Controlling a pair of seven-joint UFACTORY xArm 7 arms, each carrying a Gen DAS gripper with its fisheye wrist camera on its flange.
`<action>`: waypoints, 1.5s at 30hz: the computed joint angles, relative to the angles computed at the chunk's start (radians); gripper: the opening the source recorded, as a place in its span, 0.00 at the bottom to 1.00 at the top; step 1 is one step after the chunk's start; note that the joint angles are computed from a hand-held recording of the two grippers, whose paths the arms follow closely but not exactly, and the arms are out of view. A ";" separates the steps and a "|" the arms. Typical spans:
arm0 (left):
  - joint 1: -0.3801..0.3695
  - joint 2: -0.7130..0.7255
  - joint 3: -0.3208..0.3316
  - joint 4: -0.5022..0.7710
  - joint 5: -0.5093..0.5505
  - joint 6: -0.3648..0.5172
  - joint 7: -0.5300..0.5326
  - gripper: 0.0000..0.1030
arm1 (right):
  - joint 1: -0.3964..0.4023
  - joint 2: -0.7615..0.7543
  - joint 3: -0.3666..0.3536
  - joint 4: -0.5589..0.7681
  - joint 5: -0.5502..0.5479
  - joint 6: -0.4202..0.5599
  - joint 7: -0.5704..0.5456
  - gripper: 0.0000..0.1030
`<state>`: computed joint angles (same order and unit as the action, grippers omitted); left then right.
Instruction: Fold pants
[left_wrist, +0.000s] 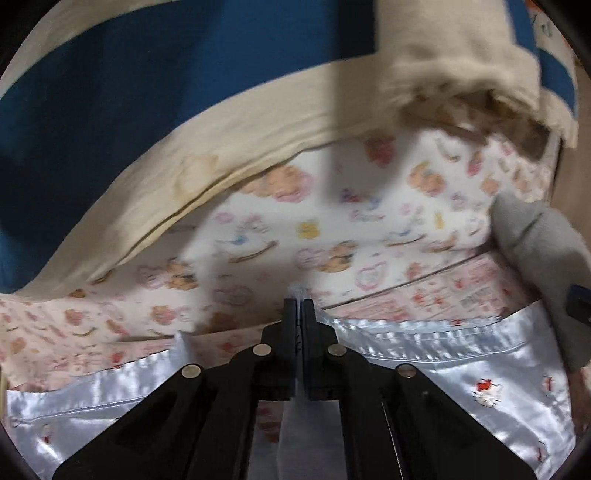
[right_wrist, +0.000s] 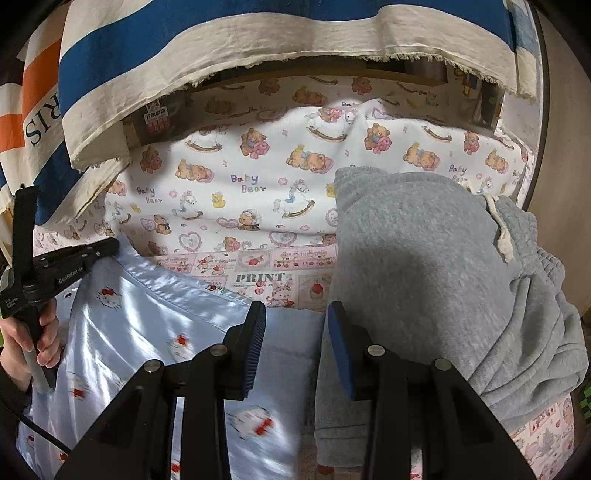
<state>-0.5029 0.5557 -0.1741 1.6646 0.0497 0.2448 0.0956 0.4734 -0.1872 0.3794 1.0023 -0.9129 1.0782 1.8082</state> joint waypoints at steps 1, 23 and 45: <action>-0.035 0.012 0.048 0.024 0.024 0.028 -0.041 0.02 | 0.000 0.000 0.000 -0.001 -0.001 -0.001 0.001 0.36; -0.031 0.150 0.091 0.266 0.117 0.304 -0.256 0.02 | -0.030 0.182 -0.129 0.145 0.275 -0.084 -0.223 0.36; 0.006 0.124 0.000 0.205 -0.058 0.204 0.033 0.17 | 0.022 0.123 -0.085 0.100 0.064 0.157 -0.020 0.01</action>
